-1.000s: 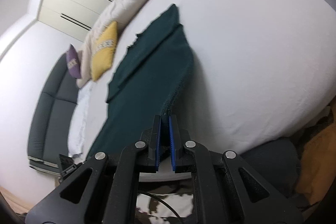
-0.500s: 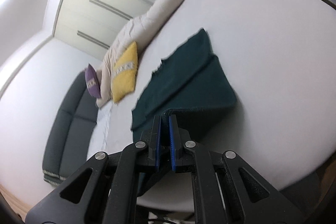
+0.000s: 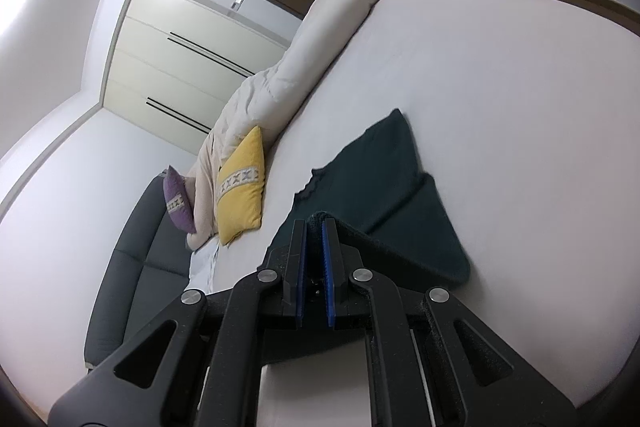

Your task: Fold small clothes

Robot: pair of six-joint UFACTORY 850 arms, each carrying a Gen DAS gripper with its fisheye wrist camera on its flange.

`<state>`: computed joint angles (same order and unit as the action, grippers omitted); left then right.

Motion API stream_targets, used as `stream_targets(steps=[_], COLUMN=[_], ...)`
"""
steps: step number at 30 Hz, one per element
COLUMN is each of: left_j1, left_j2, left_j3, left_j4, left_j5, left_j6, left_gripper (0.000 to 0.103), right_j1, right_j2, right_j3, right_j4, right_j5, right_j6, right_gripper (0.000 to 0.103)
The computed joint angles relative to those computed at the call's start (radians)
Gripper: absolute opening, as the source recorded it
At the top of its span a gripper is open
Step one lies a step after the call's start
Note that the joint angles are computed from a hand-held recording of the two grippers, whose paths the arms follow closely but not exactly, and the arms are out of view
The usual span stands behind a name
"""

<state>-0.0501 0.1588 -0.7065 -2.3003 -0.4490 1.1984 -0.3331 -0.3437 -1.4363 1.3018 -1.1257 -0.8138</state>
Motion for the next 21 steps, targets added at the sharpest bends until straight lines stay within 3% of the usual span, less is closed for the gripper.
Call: stream_targets(steps=[6, 14, 21], left_j1=[0.046, 0.089, 0.126], left_j2=[-0.120, -0.301, -0.459], left_j3=[-0.123, -0.312, -0.461], left_j4=[0.036, 0.158, 0.272], left_j5=[0.000, 0.044, 0.060], left_j6=[0.004, -0.063, -0.165], left_gripper=[0.007, 0.007, 0.007], right_j1=[0.078, 0.187, 0.252], right_j2=[-0.104, -0.298, -0.500], right_j3=[-0.144, -0.417, -0.687], right_j4=[0.002, -0.115, -0.254], right_j5=[0.101, 0.237, 0.289], right_j6=[0.032, 0.176, 0.352], right_gripper=[0.006, 0.006, 0.006])
